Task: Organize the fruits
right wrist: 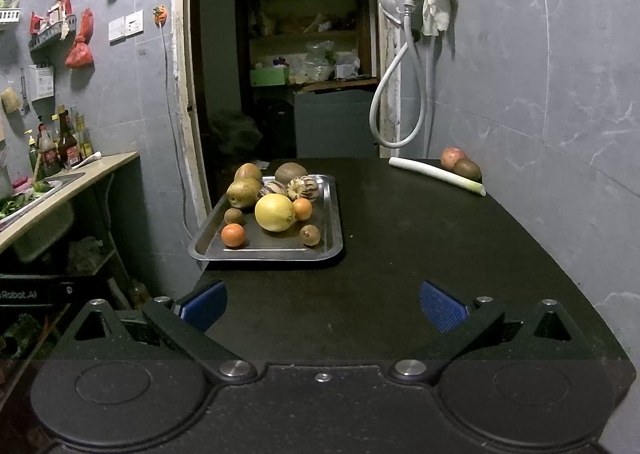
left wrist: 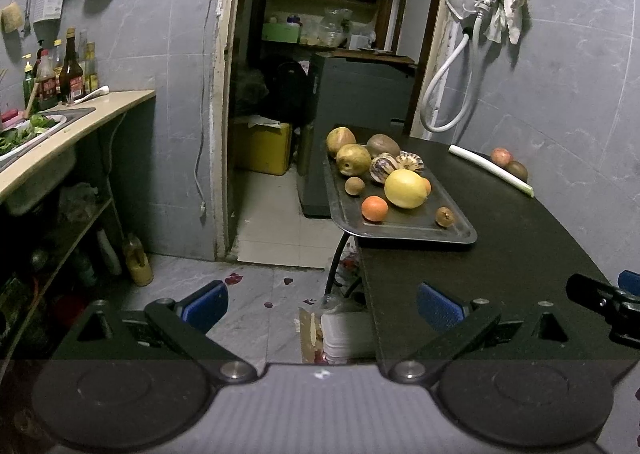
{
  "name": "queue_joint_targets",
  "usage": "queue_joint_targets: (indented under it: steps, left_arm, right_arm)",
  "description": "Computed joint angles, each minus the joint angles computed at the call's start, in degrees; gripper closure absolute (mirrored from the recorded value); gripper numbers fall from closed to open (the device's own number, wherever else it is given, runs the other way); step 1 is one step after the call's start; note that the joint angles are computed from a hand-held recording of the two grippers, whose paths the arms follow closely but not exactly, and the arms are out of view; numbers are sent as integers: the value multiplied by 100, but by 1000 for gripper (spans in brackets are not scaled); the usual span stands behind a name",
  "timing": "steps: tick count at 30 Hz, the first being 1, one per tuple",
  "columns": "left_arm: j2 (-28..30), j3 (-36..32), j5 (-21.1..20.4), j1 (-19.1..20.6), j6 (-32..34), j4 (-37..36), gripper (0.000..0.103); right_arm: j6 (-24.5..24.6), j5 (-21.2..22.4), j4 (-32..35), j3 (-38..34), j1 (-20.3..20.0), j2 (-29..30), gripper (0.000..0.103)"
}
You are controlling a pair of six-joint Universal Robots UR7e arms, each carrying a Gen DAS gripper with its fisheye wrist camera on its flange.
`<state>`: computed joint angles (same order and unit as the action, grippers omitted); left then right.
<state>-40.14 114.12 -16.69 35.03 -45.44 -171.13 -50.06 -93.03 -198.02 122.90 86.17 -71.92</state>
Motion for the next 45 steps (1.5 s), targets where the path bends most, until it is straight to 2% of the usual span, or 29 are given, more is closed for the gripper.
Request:
queue_joint_targets:
  steps: [45]
  left_arm:
    - [14,48,14,-54,-11,4,1]
  right_arm:
    - [-16,1,-84,115,9,-81,1]
